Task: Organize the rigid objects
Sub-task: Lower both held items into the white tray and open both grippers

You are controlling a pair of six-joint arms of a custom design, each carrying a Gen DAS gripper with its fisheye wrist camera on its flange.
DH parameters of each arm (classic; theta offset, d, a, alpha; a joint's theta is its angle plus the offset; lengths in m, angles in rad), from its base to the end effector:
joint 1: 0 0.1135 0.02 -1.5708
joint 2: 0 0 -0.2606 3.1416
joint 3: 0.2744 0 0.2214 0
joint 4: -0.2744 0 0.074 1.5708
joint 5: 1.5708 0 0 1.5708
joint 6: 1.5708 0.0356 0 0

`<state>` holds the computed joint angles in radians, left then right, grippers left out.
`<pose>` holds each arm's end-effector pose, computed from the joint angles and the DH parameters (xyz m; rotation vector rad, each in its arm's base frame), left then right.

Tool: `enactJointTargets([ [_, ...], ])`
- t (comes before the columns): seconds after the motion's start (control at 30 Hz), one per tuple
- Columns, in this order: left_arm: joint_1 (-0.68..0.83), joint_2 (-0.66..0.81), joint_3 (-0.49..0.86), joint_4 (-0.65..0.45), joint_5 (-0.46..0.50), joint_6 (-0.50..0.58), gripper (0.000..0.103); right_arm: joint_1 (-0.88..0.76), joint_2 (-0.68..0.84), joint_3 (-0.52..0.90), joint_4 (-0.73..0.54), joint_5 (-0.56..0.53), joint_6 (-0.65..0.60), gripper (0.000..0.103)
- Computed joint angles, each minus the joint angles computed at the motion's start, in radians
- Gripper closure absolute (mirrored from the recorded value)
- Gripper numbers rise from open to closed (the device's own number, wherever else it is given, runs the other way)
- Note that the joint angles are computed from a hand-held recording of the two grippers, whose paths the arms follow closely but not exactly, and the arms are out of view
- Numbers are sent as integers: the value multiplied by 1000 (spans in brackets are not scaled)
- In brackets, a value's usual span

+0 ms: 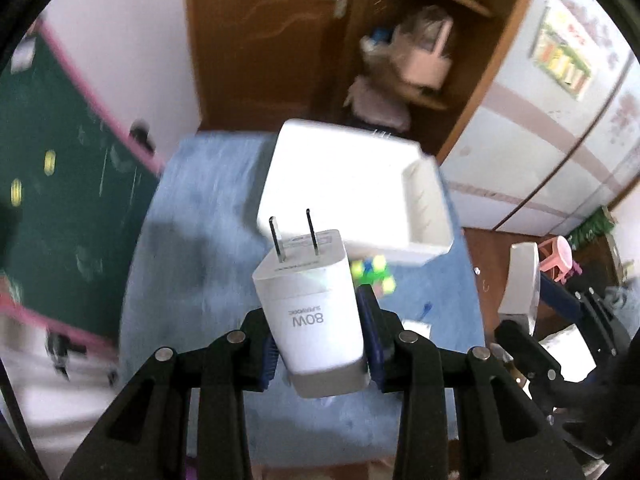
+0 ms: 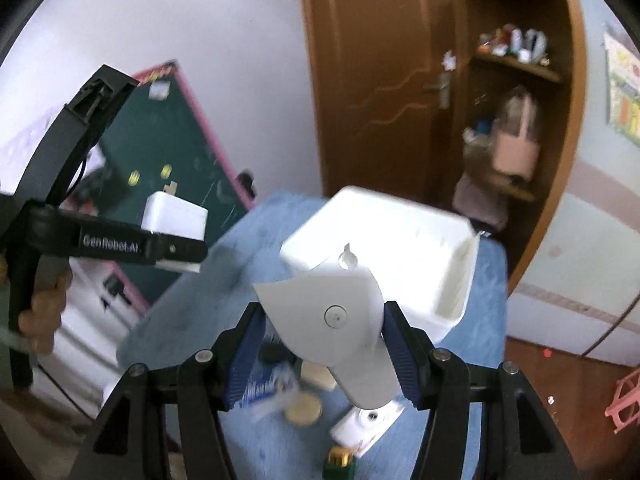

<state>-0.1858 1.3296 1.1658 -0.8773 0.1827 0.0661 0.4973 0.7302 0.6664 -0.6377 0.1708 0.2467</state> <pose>0.2277 -0.0494 0.2969 0.3922 2.5813 -0.2810 0.1133 0.0546 0.2632 -0.1938 2.2597 0.2017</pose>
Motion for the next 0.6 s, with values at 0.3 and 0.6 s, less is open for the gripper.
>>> enactJointTargets([
  [0.3,-101,222,305,86,-22,76,66,-262,302,340,-1,-18,39,43],
  [0.6,-127,554,392,235,-71,91,66,-474,730,517,76,-67,121,43],
])
